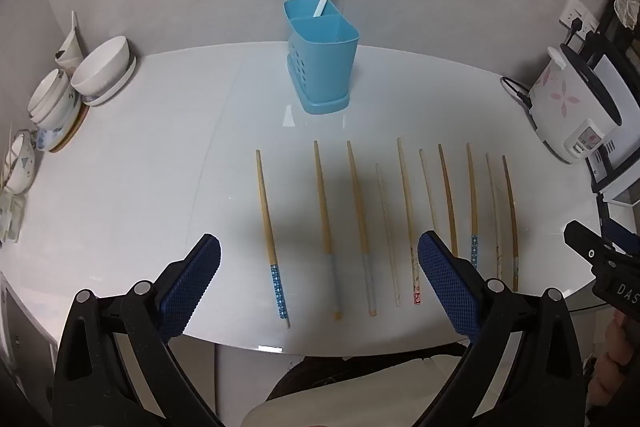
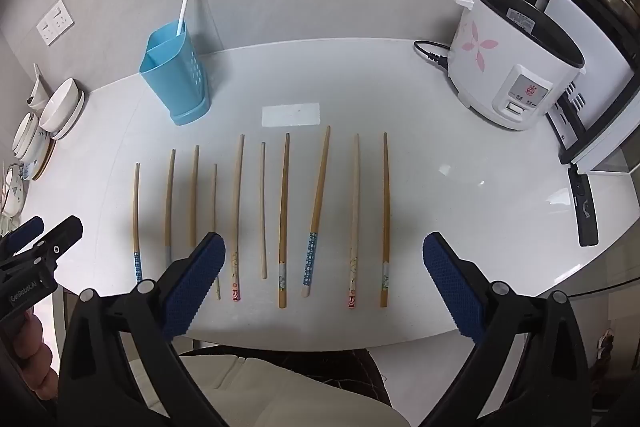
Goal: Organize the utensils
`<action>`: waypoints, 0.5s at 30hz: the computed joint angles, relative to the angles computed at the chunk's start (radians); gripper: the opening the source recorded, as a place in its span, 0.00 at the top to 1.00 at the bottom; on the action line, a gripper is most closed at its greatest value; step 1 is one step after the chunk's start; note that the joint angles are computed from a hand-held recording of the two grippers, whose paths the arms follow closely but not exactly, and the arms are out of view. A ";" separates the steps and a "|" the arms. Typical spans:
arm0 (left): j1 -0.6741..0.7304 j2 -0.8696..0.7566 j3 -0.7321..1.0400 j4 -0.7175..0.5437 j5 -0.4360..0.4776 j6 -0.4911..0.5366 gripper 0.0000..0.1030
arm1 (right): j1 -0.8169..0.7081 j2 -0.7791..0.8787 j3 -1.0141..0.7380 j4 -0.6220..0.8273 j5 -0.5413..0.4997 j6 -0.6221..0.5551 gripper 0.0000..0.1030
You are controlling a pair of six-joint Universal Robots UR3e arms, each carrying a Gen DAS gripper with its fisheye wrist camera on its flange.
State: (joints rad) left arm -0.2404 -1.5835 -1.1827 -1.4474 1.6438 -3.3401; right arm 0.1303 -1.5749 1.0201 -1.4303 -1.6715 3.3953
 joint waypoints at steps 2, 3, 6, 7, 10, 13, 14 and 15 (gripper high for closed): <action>0.004 0.002 -0.001 -0.003 -0.006 0.002 0.06 | -0.002 -0.001 0.003 -0.002 0.003 -0.001 0.07; 0.007 0.003 -0.002 -0.005 -0.009 0.004 0.06 | -0.007 -0.003 0.007 -0.003 0.010 -0.003 0.07; 0.015 0.006 0.001 -0.014 -0.014 0.012 0.06 | -0.004 -0.005 0.010 -0.009 0.007 -0.004 0.07; -0.004 -0.027 0.049 -0.027 0.004 0.001 0.06 | -0.002 -0.005 0.011 -0.010 0.005 -0.004 0.07; -0.027 -0.055 0.088 -0.045 0.023 -0.015 0.06 | -0.006 -0.003 0.005 -0.003 0.009 -0.004 0.07; -0.026 -0.052 0.086 -0.045 0.019 -0.018 0.06 | -0.018 0.006 -0.014 0.012 0.020 -0.011 0.07; -0.024 -0.033 0.052 -0.026 0.015 -0.014 0.06 | -0.018 0.008 -0.020 0.016 0.020 -0.011 0.07; -0.025 -0.029 0.044 -0.021 0.015 -0.015 0.06 | -0.018 0.010 -0.028 0.022 0.021 -0.012 0.07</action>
